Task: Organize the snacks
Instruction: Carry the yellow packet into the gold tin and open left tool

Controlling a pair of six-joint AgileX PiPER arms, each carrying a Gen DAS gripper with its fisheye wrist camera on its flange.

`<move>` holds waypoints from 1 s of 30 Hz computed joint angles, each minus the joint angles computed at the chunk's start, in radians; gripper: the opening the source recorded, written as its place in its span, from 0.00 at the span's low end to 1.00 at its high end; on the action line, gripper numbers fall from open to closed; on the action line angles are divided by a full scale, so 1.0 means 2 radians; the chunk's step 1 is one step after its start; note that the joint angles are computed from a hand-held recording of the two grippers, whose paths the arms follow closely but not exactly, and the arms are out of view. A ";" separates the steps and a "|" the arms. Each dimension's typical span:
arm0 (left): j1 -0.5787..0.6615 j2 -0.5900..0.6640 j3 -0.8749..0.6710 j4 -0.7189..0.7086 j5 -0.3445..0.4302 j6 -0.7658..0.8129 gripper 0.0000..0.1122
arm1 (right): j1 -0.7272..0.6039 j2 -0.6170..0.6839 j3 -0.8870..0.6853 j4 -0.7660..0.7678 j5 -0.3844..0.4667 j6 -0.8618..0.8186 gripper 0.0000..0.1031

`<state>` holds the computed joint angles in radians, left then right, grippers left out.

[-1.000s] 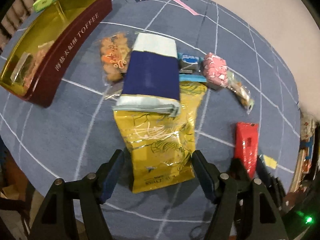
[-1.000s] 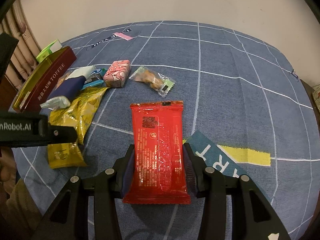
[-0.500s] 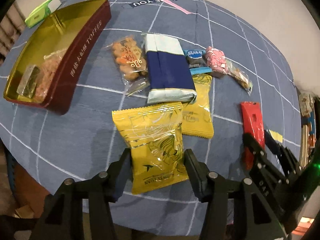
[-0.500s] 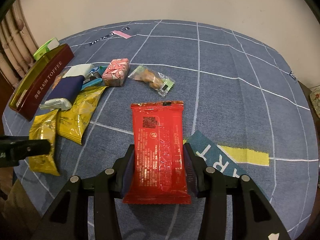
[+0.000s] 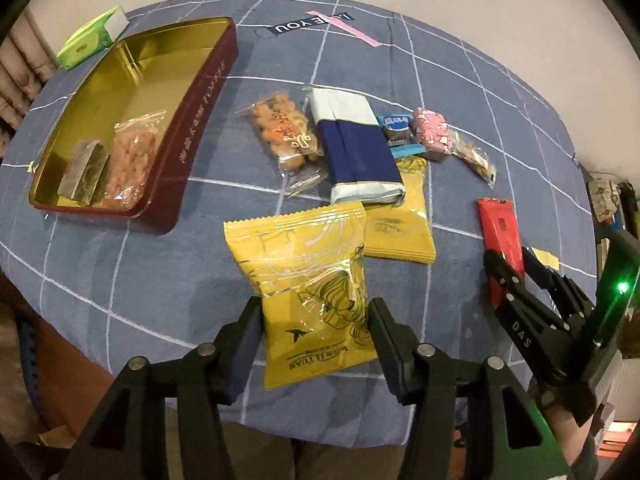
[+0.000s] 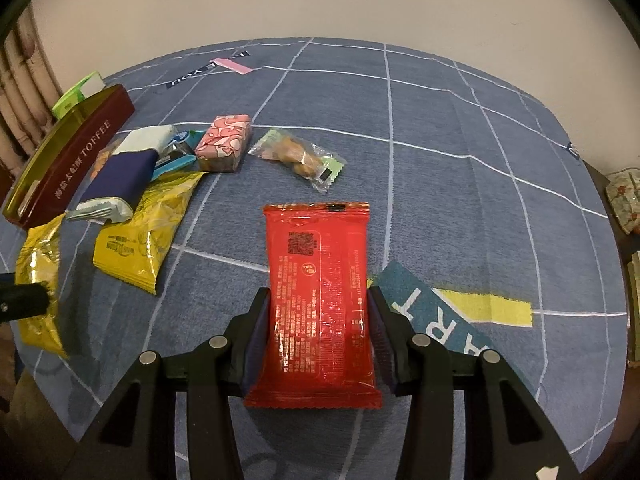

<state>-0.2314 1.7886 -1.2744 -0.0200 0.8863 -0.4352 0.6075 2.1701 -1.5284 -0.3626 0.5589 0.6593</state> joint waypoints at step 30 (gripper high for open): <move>0.164 0.040 -0.165 0.042 0.074 0.157 0.48 | 0.013 0.007 -0.010 -0.041 0.019 0.078 0.42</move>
<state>0.0972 1.8685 -1.6050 0.0642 1.0340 -0.1217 0.6330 2.1836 -1.5485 -0.4445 0.5977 0.8145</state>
